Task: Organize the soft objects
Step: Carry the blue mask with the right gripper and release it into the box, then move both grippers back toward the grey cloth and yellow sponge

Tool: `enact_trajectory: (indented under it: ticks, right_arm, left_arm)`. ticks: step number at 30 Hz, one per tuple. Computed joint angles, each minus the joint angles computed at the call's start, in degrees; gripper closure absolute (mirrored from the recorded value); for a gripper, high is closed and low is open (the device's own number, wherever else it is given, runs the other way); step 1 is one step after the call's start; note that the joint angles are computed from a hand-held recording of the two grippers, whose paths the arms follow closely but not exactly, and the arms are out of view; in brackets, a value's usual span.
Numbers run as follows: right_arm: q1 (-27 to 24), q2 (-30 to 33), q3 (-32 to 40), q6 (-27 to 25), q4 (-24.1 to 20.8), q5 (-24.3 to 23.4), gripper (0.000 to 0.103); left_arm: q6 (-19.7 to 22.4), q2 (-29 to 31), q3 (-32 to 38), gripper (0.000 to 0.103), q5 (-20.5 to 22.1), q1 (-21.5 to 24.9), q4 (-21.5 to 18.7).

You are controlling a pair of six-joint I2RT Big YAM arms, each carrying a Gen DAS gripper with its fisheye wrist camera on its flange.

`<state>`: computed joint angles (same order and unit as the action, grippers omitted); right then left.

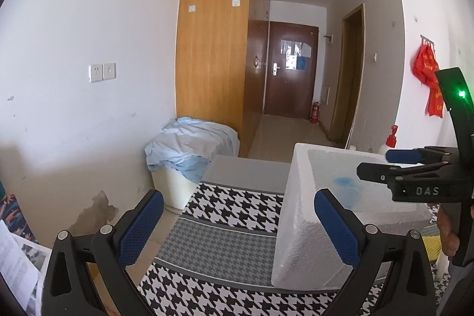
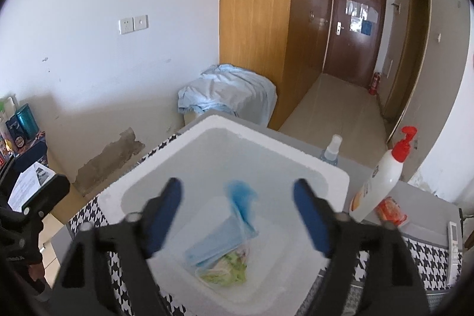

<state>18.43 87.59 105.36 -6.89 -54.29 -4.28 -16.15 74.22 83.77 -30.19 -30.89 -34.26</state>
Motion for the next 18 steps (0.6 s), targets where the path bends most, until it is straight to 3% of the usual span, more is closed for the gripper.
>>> enact_trajectory:
  ticks: [5, 18]
  right_arm:
    - [0.1, -1.0, -0.9, -0.8, 0.5, -1.0, 0.009]
    - [-1.3, -5.3, -4.6, 0.9, 3.1, -1.6, 0.009]
  left_arm:
    - [0.0, -0.6, -0.4, 0.001, -0.4, -0.2, 0.6]
    - [1.6, -0.9, 0.3, 0.001, -1.6, -2.4, 1.0]
